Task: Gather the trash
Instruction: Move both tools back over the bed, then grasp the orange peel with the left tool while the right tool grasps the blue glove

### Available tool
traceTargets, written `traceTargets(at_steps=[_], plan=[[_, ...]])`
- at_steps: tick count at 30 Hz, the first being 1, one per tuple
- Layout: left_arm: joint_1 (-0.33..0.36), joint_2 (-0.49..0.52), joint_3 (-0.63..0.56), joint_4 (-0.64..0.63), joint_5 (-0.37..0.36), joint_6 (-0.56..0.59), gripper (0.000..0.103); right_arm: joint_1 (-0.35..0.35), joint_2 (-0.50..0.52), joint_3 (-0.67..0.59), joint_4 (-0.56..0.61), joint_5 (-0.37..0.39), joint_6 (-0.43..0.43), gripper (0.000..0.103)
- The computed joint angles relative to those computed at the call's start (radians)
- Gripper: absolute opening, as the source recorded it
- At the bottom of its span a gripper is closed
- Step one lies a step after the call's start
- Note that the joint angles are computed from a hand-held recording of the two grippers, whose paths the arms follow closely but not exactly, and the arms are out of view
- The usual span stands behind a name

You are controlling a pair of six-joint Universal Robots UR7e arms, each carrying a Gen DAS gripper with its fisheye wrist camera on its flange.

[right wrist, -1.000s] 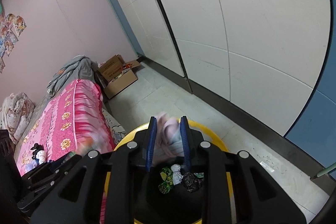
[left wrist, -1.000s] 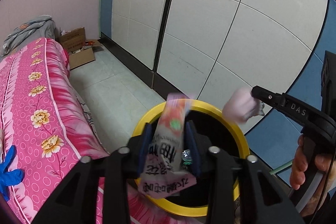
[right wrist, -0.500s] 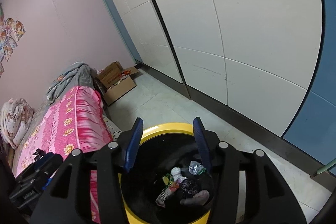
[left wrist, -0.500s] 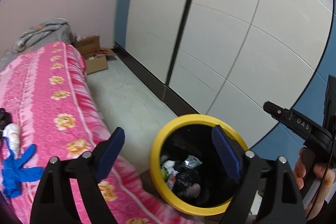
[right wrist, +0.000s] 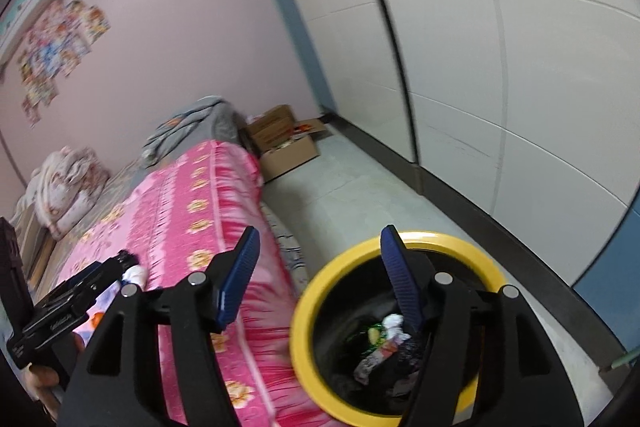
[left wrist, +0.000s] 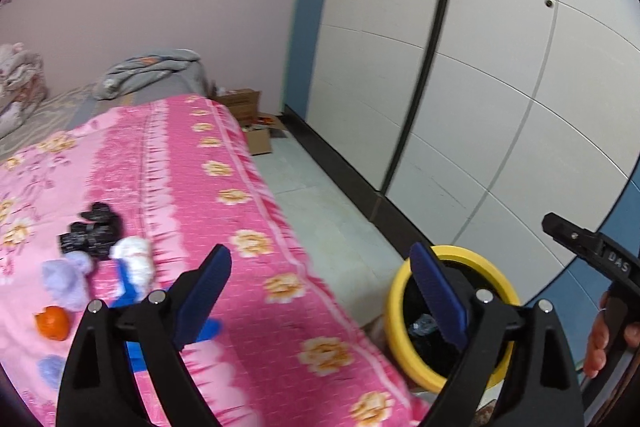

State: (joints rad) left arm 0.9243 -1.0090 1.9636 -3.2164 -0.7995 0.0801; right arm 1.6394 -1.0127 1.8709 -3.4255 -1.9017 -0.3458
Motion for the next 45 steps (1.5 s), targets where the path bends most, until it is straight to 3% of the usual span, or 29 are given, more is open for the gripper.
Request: traceTargets(at_steps=[11, 23, 35, 45], plan=[[0.04, -0.157, 0.092, -0.056, 0.128, 0.065, 0.087, 0.11, 0.077, -0.024, 0.059, 0.046, -0.054, 0.062], [0.143, -0.327, 0.166, -0.064, 0.216, 0.104, 0.087, 0.197, 0.215, -0.107, 0.171, 0.053, -0.091, 0.063], [0.265, -0.374, 0.176, -0.03, 0.198, 0.092, 0.087, 0.228, 0.404, -0.274, 0.369, 0.073, -0.083, 0.063], [0.345, -0.345, 0.143, 0.025, 0.108, 0.079, 0.087, 0.231, 0.504, -0.38, 0.472, 0.061, -0.065, 0.063]])
